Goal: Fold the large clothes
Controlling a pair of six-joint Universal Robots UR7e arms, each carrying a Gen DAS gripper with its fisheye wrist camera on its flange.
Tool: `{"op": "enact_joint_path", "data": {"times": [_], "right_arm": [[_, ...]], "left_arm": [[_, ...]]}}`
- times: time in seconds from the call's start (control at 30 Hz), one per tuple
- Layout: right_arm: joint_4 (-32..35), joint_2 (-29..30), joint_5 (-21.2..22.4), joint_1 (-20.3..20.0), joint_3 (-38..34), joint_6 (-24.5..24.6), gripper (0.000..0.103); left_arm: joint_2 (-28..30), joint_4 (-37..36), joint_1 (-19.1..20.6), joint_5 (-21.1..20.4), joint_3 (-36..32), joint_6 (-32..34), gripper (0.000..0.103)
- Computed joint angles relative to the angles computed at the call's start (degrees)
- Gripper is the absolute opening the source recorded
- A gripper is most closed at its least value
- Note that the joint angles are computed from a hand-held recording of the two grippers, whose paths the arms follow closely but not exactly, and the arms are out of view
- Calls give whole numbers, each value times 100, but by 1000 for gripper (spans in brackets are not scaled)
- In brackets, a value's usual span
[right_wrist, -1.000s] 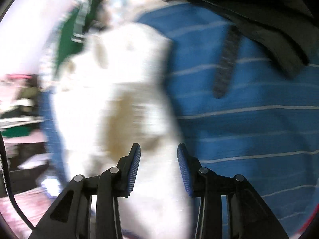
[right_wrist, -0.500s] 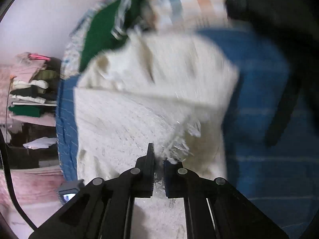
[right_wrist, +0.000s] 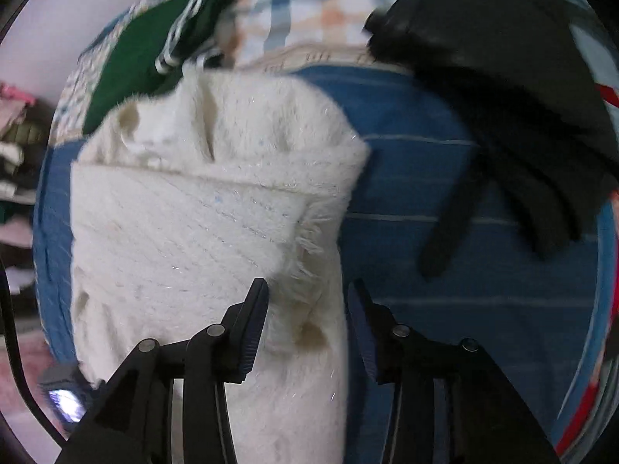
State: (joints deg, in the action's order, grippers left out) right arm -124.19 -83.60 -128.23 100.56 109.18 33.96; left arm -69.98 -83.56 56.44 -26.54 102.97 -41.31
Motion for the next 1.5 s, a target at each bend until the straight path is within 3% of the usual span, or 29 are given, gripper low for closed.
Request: {"op": "enact_joint_path", "data": {"times": [0.07,0.2,0.3,0.37,0.47,0.6,0.67,0.7,0.73,0.8,0.93,1.03,1.17,1.27,1.4,1.5], "right_arm": [[-99,-16,150,127,-8,85,45],[-380,557,296,256,-201,-52,36],[-315,1184,-36,176,-470,-31,27],[-113,1363,-132,-38,-545,177,15],[-152,1468,-49,-294,-528,276,15],[570,1555,-169,-80,-902,399,20],[692,1428,-197,63,-867,363,35],[742,1306,-174,135,-796,363,40],[880,1199,-205,201,-740,434,51],[1240,884,-277,332,-551,660,59],[1845,95,-150,391,-37,1073,59],[2205,-473,-82,275,315,1237,59],[2504,-1067,-120,73,657,1068,60],[2737,-1486,-176,-120,793,806,60],[2949,-1911,-260,-341,813,474,60],[2987,-2131,-281,-528,783,188,60]], "left_arm": [[66,12,49,82,-29,53,102],[76,-634,187,-29,2,615,103],[-17,-1342,200,4,236,1208,103],[-90,-1739,195,39,392,1496,103],[-165,-2110,176,51,555,1719,103],[-191,-1843,114,63,506,1481,103],[-209,-1454,11,209,461,1201,103],[-234,-1142,-82,303,464,953,103],[-254,-763,-179,423,443,669,103],[-317,70,-428,580,400,21,103],[-327,1915,-1052,597,294,-1464,103],[-242,2701,-1615,175,347,-2194,103],[-82,2560,-2324,-721,605,-2367,103],[-35,2026,-2788,-1353,847,-2064,103],[186,1358,-3433,-1791,1154,-1613,103],[564,980,-3686,-1803,1358,-1363,103]]}}
